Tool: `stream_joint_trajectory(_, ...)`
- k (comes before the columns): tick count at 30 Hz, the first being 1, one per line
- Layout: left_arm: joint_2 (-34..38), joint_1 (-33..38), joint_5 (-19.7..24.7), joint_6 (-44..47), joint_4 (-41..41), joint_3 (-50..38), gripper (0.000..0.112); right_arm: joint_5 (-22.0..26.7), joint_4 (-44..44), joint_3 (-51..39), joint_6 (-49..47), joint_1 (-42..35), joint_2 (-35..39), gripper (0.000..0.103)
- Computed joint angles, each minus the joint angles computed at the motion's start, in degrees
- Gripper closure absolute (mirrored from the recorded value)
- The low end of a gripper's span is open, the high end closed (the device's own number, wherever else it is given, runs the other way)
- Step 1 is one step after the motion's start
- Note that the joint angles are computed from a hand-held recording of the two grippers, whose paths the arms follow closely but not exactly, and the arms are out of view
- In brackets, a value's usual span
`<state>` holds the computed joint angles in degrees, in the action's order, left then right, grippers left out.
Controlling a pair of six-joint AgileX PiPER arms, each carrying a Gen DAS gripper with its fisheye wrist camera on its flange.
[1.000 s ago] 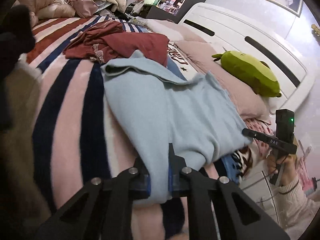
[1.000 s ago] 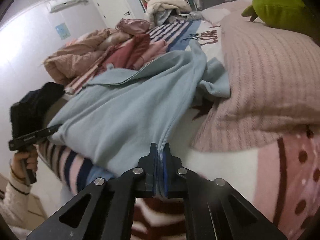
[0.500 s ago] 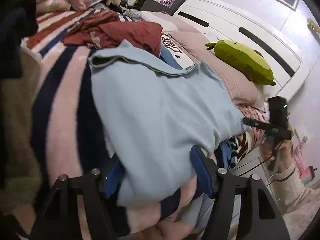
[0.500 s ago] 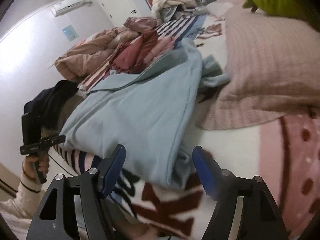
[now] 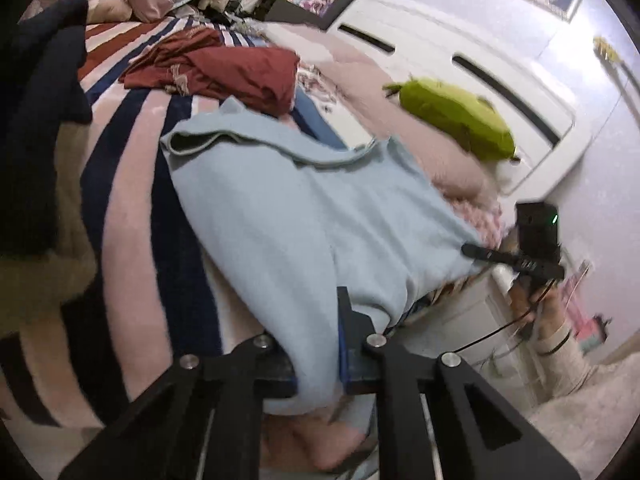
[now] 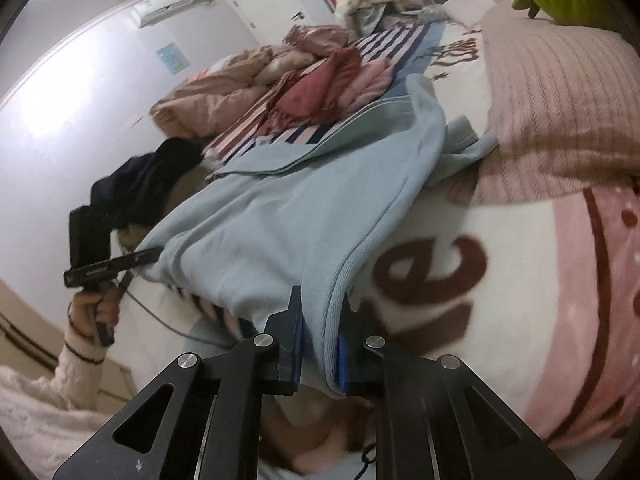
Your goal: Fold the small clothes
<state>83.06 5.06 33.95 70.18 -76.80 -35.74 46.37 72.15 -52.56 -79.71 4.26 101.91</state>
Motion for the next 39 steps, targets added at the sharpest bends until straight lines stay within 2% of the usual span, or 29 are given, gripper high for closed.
stream_joint_trajectory(2,-0.34,-2.97,-4.83,-7.12,8.03,-1.39,0.094,-2.04,-3.11,-0.59,2.72,1.38,-0.28,0.089)
stream_joint_trajectory(3,-0.54,-3.38,-5.79,-9.17,10.48,-1.89,0.091,-3.40,-6.15,-1.90,5.31,2.18,-0.22,0.085)
stream_joint_trajectory(5,-2.18,-2.38,-5.55,-8.84,10.38,-2.50,0.072,-5.32,-8.59,-3.73,7.69,2.29,-1.21,0.076)
stream_joint_trajectory(6,-2.75,-1.32,-4.43,-7.83,9.33,-3.07,0.068,-5.56,-7.87,-4.25,7.48,1.69,-2.11,0.070)
stream_joint_trajectory(7,-2.99,-0.61,-3.69,-7.61,9.13,-4.17,0.065,-5.43,-7.34,-5.10,7.47,1.13,-2.75,0.066)
stream_joint_trajectory(10,-1.37,-1.57,-4.63,-10.44,12.18,-9.12,0.065,-5.95,-7.52,-9.92,9.03,1.16,-2.77,0.066)
stream_joint_trajectory(11,1.02,-2.32,-4.67,-12.38,13.95,-12.00,0.065,-5.48,-7.96,-12.81,10.56,1.52,-1.24,0.067)
stream_joint_trajectory(12,3.35,-3.07,-4.86,-14.49,15.71,-14.48,0.065,-4.61,-8.43,-15.25,12.08,1.86,0.39,0.074)
stream_joint_trajectory(13,6.35,-3.89,-4.97,-16.94,17.91,-17.44,0.069,-3.25,-9.83,-19.50,15.00,2.72,3.46,0.090)
stream_joint_trajectory(14,9.90,-4.82,-4.78,-21.37,22.39,-21.25,0.078,-2.96,-12.10,-23.33,18.29,4.00,6.32,0.095)
stream_joint_trajectory(16,14.43,-6.31,-6.16,-31.99,32.32,-26.85,0.085,-3.88,-17.88,-29.69,25.46,6.55,11.22,0.096)
stream_joint_trajectory(17,15.83,-6.72,-6.65,-35.93,36.28,-28.95,0.085,-3.65,-22.59,-34.64,30.80,8.06,15.00,0.096)
stream_joint_trajectory(19,18.05,-6.70,-5.20,-38.04,39.68,-32.11,0.085,-3.21,-28.03,-40.16,36.96,9.83,19.12,0.096)
stream_joint_trajectory(21,21.70,-6.31,-0.55,-39.13,42.74,-36.64,0.085,-1.58,-33.07,-46.66,42.84,11.00,23.78,0.096)
stream_joint_trajectory(25,27.77,-6.96,1.27,-44.44,49.51,-43.05,0.085,1.43,-38.92,-57.73,50.97,11.54,30.38,0.096)
stream_joint_trajectory(28,30.70,-6.46,-0.12,-46.09,49.32,-46.62,0.085,2.46,-44.18,-63.87,57.23,12.04,33.54,0.096)
stream_joint_trajectory(30,31.45,-6.37,-3.59,-50.39,51.59,-47.98,0.085,3.98,-49.01,-69.87,62.83,12.14,36.62,0.096)
stream_joint_trajectory(32,33.10,-5.55,-5.68,-57.77,55.27,-50.78,0.084,3.87,-54.83,-73.32,68.65,12.50,38.28,0.096)
stream_joint_trajectory(35,35.82,-3.82,-2.44,-61.35,55.98,-55.85,0.084,4.36,-56.57,-75.66,71.67,11.55,39.37,0.096)
stream_joint_trajectory(36,35.25,-3.84,-2.88,-61.43,56.46,-55.35,0.083,4.06,-53.33,-73.96,69.89,10.66,38.33,0.096)
stream_joint_trajectory(38,32.51,-4.19,-5.81,-61.85,58.75,-52.05,0.068,1.09,-50.07,-67.45,65.45,9.94,34.38,0.096)
stream_joint_trajectory(39,31.23,-4.41,-6.79,-63.20,60.40,-50.62,0.065,-0.78,-49.01,-63.51,63.18,9.97,31.93,0.096)
